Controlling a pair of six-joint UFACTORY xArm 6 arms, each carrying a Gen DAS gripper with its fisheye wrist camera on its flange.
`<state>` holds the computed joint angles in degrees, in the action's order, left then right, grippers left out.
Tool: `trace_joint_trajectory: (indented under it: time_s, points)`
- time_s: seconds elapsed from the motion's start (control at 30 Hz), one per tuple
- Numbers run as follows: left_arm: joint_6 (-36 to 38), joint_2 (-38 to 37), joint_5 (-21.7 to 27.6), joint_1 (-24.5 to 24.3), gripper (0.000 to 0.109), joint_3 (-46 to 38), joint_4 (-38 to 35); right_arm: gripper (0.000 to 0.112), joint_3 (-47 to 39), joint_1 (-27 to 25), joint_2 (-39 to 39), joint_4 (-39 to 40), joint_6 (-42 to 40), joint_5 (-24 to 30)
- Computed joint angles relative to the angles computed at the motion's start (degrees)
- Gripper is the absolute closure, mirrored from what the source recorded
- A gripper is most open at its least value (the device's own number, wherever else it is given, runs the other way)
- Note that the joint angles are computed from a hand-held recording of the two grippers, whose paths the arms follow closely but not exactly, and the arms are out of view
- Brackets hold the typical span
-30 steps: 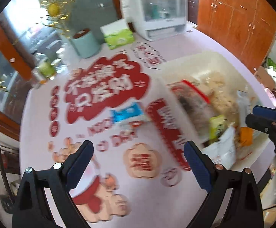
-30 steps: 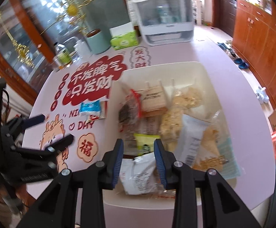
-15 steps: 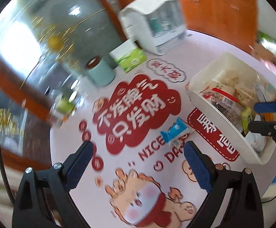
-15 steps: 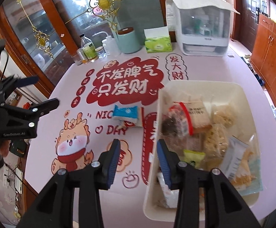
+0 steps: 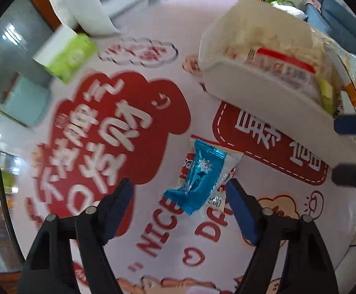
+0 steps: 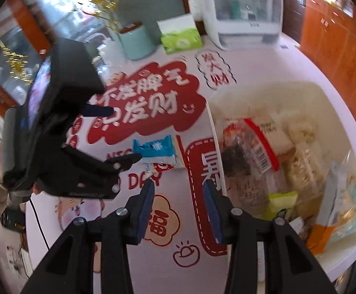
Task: Organize snacks
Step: 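Grasp the blue candy with the left tool while the right grasps the Cookies pack, then carry both snacks over the white tray and release them inside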
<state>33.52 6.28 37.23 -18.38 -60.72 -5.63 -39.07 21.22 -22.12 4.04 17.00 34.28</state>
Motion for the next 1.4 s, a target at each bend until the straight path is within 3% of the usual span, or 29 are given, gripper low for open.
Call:
trace_joint_trajectory:
  time_s: [0.2,0.27,0.37,0.73,0.9,1.03,1.3,1.4]
  points:
    - [8.63,5.07,1.85,0.45,0.039,-2.36,-8.88,0.07,-1.11,1.12,4.41,-2.9,6.97,-1.24]
    - [10.88,5.81,3.0,0.57,0.06,-3.02,-11.08,0.07,-1.99,1.5,5.8,-3.89,8.32,-1.08]
    - [13.08,6.69,3.89,1.26,0.077,-3.83,-14.99,0.07,-3.47,1.84,8.2,-4.46,9.16,-1.61]
    - [10.59,0.71,0.56,7.24,0.079,2.92,-17.9,0.065,-9.08,2.8,18.28,2.17,4.35,-5.07]
    - [8.84,-0.53,1.7,10.28,0.079,3.56,-20.7,0.042,-12.38,3.32,23.81,-0.41,3.42,-7.59]
    - [6.28,-1.08,1.87,11.74,0.079,4.1,-22.26,0.032,-15.49,3.52,28.07,-0.3,-0.51,-7.93]
    - [2.82,-1.41,1.52,12.23,0.079,4.3,-23.52,0.031,-19.04,4.25,32.0,-7.48,2.57,-5.02]
    - [1.63,-2.54,0.93,12.02,0.079,4.89,-22.88,0.038,-18.74,4.3,31.57,-7.82,3.27,-5.01]
